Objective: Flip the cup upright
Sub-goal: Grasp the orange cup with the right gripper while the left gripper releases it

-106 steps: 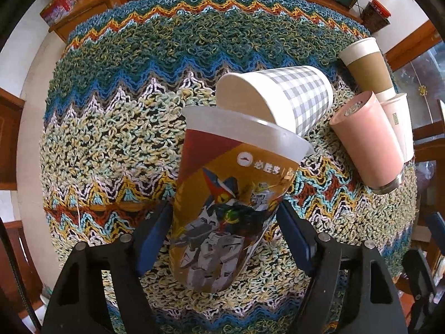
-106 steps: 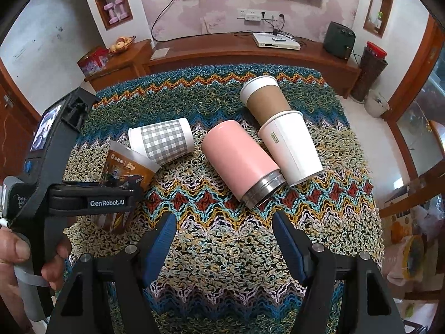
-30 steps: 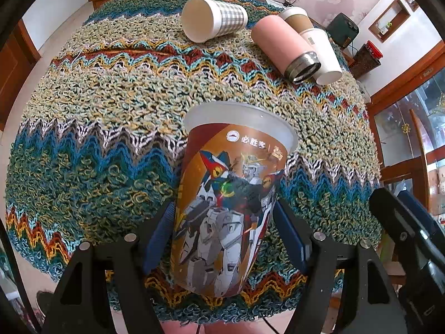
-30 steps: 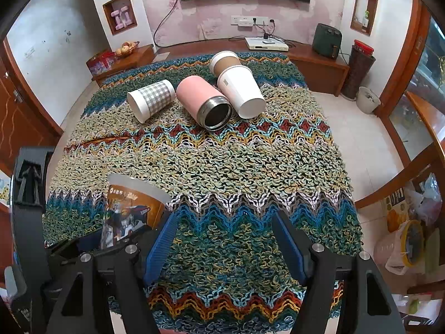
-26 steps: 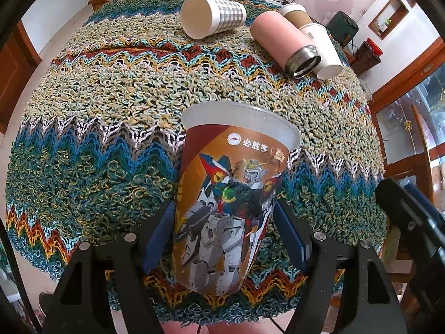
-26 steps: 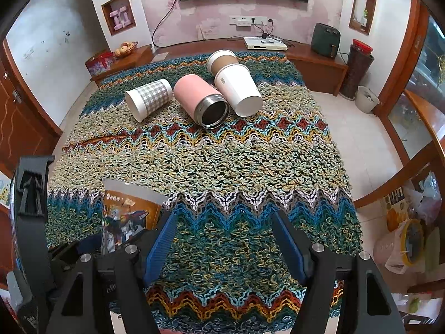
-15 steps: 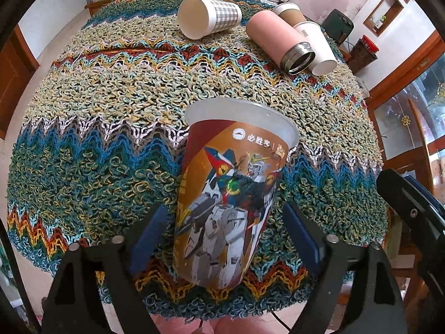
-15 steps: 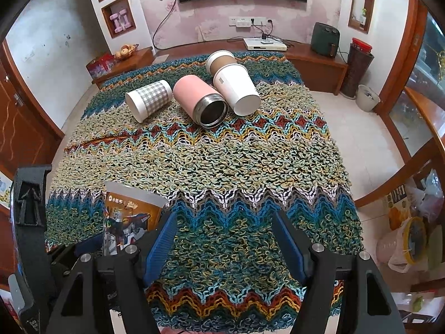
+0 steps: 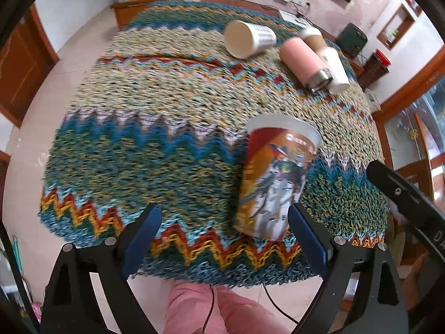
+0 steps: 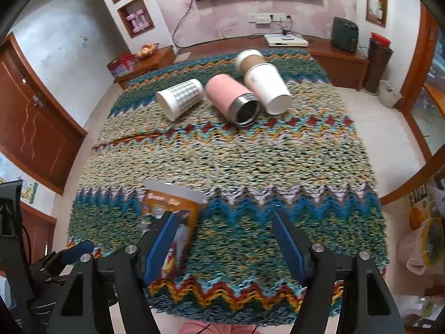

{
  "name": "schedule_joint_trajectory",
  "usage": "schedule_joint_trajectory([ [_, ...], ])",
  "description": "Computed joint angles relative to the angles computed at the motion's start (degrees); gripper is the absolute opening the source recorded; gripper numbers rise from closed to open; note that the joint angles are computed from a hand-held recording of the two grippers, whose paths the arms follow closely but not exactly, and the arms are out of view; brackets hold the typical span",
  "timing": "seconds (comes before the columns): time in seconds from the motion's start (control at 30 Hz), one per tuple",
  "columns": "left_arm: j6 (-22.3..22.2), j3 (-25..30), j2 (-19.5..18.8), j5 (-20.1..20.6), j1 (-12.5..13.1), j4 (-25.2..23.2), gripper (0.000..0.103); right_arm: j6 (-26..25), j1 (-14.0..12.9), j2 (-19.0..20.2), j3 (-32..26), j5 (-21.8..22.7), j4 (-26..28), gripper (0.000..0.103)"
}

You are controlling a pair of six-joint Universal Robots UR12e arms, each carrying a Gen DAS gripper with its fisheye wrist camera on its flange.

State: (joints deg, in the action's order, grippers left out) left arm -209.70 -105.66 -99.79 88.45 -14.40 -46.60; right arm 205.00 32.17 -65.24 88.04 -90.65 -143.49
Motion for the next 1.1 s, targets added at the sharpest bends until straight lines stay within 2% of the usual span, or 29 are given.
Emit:
schedule_joint_trajectory([
  [0.13, -0.8, -0.6, 1.2, 1.1, 0.5, 0.0, 0.100, -0.5, 0.3, 0.7, -0.8, 2.6, 0.4, 0.072],
  [0.4, 0.5, -1.3, 2.2, 1.8, 1.9, -0.9, 0.100, 1.6, 0.6, 2.9, -3.1, 6.6, 4.1, 0.072],
  [0.63, 1.9, -2.3, 2.5, 0.1, 3.9, -0.2, 0.100, 4.7, 0.6, 5.6, -5.3, 9.8, 7.0, 0.072],
  [0.77, 2.8, -2.6, 2.3, -1.0, 4.5, -0.2, 0.100, 7.3, 0.0, 6.7, -5.6, 13.9, 6.6, 0.073],
  [1.1, 4.7, -3.0, 2.1, -2.7, 6.0, -0.1, 0.100, 9.0, -0.4, 9.5, -8.5, 19.2, 8.8, 0.075],
])
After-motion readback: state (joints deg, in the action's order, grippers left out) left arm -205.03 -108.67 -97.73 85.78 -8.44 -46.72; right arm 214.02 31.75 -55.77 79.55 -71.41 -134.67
